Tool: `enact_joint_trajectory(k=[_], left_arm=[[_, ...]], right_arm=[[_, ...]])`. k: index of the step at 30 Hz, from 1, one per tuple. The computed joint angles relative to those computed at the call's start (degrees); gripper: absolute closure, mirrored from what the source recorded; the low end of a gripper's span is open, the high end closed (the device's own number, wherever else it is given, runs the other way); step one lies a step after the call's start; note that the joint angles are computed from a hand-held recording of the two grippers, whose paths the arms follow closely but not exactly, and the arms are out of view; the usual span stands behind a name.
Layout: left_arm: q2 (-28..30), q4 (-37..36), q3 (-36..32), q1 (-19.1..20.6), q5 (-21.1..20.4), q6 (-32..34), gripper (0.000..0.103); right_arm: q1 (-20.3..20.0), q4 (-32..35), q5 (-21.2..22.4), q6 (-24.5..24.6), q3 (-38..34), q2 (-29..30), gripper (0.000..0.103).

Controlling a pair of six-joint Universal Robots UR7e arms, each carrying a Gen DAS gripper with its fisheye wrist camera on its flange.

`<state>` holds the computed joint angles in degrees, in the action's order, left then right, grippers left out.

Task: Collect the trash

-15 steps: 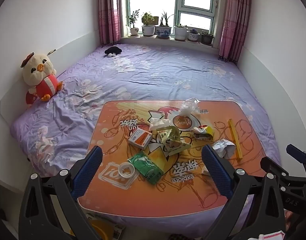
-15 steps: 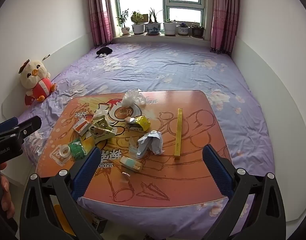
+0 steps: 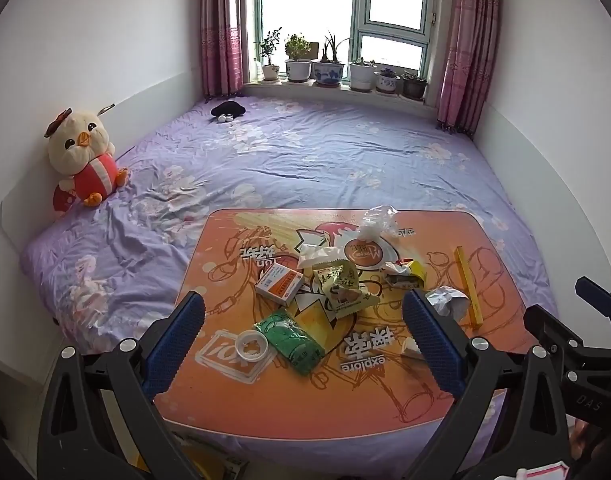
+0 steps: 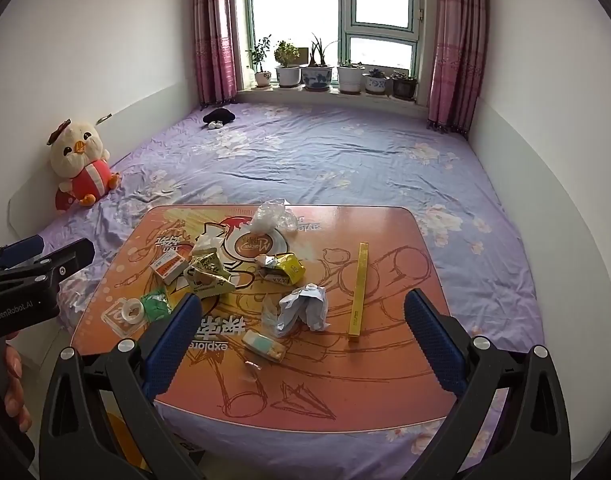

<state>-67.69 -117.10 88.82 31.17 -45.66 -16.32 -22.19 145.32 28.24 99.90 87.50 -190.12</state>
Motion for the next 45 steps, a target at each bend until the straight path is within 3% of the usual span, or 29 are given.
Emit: enact_joint_trajectory(k=[45], left_arm=[[0.04, 5.58, -1.58, 0.66, 0.68, -2.36, 0.005]], right_arm=[[-0.45, 2.34, 1.38, -1.11, 1.2, -1.28, 0.003]])
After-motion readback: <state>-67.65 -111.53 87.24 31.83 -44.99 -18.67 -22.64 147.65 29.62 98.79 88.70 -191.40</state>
